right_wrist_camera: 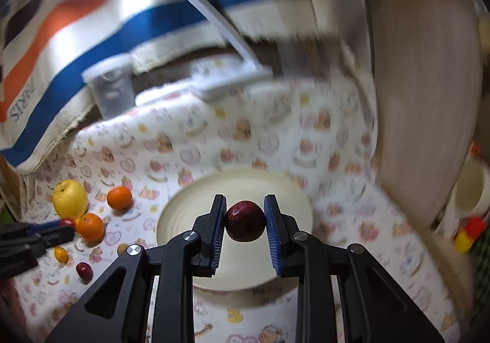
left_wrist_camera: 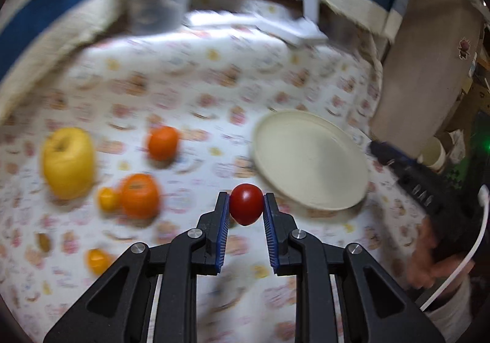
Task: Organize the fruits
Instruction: 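Lower both held red fruits onto the cream plate and open both tools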
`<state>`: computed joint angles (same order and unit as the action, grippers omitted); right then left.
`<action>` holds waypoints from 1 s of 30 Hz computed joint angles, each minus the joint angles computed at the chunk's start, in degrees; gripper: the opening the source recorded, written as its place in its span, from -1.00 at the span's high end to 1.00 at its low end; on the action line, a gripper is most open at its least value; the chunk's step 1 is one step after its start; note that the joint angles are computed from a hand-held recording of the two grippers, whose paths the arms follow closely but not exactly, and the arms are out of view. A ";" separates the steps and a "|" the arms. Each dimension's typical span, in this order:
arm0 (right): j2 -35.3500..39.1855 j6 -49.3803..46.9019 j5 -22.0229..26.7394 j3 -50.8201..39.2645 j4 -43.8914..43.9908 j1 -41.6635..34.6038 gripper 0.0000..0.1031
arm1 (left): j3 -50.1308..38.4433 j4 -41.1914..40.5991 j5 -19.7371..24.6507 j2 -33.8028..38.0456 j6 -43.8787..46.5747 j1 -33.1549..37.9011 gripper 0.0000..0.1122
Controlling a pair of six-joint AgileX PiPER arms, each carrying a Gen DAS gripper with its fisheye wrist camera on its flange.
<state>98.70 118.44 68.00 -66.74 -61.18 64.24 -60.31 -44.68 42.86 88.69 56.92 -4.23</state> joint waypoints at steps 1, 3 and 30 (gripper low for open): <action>0.10 -1.08 -1.19 -0.09 1.40 -0.86 0.49 | -0.82 0.90 -0.37 0.99 -1.52 -1.87 0.63; 1.88 -6.37 -1.32 -2.32 6.03 -2.47 0.49 | -1.49 1.37 -1.53 2.54 -2.62 -4.90 0.63; -0.03 -14.49 -13.57 0.41 16.75 -9.52 0.49 | -2.14 0.72 -7.09 7.32 -3.09 -12.71 0.62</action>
